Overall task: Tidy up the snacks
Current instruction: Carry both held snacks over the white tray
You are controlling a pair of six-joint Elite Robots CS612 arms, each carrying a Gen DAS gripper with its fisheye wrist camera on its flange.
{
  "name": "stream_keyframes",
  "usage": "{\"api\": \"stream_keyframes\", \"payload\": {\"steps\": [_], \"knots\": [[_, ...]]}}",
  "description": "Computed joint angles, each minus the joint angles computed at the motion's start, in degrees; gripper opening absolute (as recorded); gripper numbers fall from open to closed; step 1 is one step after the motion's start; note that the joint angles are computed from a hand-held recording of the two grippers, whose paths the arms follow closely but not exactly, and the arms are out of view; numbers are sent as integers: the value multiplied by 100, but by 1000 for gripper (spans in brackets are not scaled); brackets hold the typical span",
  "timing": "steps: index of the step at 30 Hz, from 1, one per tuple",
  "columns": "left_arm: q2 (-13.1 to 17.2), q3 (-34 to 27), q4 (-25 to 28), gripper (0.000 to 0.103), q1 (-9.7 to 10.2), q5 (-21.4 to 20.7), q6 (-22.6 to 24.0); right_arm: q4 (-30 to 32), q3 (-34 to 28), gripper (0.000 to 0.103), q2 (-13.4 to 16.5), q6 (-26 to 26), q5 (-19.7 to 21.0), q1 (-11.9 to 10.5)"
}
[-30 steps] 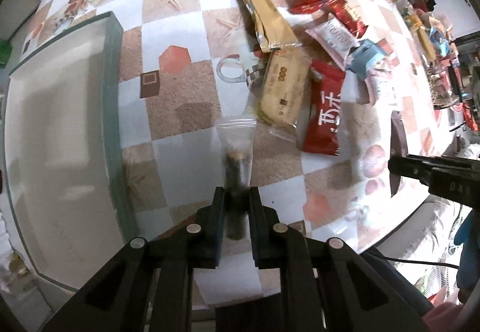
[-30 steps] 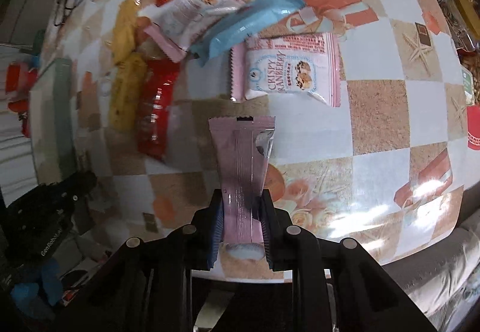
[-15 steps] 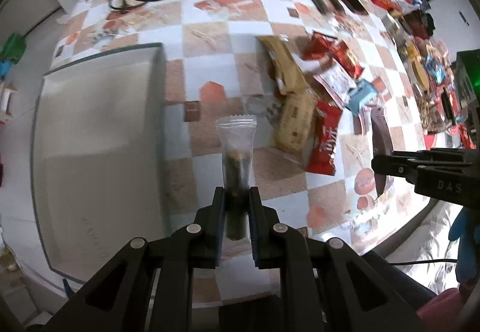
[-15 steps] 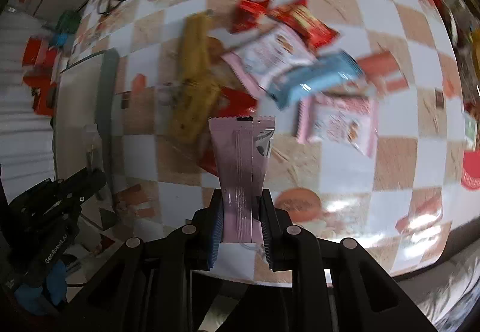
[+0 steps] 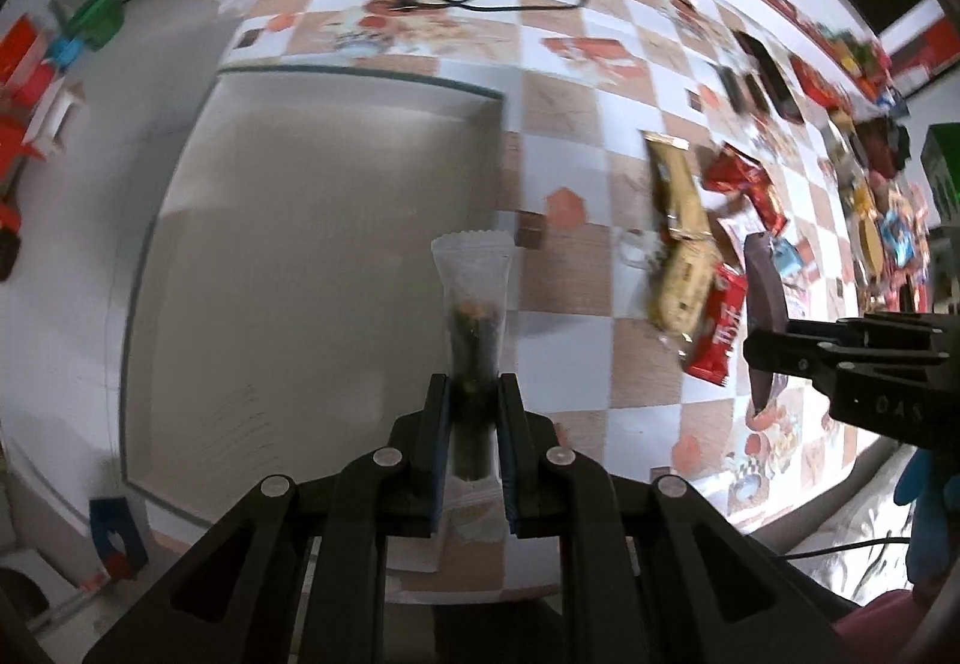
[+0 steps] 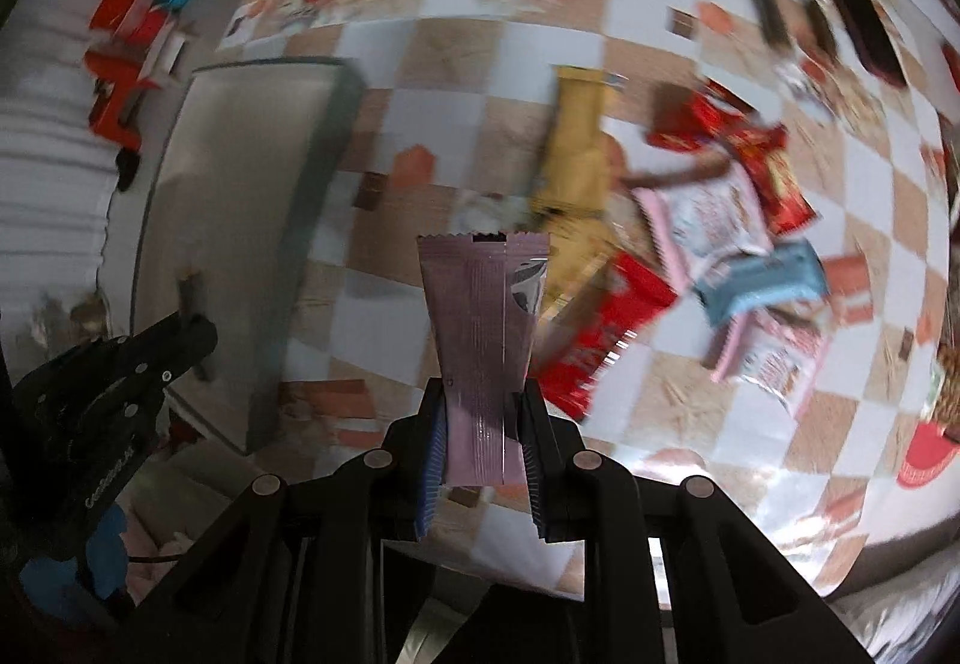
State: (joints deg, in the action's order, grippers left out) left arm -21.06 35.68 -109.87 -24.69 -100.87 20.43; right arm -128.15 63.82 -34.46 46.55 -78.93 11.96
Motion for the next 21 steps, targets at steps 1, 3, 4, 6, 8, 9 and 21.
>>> {"api": "stream_keyframes", "payload": {"steps": [1,3,4,6,8,9,21], "knots": [[10,-17,-12,16,26,12,-57,57,-102,25,42,-76,-1,4],[32,-54,-26,16,70,53,-139,210,-379,25,173,-246,1,18],[48,-78,-26,16,85,68,-169,298,-538,25,251,-332,3,31],[85,-141,-9,16,121,108,-244,459,-830,25,391,-483,21,55],[128,-219,27,16,163,138,-318,644,-1172,25,561,-647,49,80],[155,-267,48,16,186,162,-357,747,-1355,25,654,-724,51,92],[437,-758,340,16,304,392,-461,1277,-2420,25,1208,-1292,145,321]]}}
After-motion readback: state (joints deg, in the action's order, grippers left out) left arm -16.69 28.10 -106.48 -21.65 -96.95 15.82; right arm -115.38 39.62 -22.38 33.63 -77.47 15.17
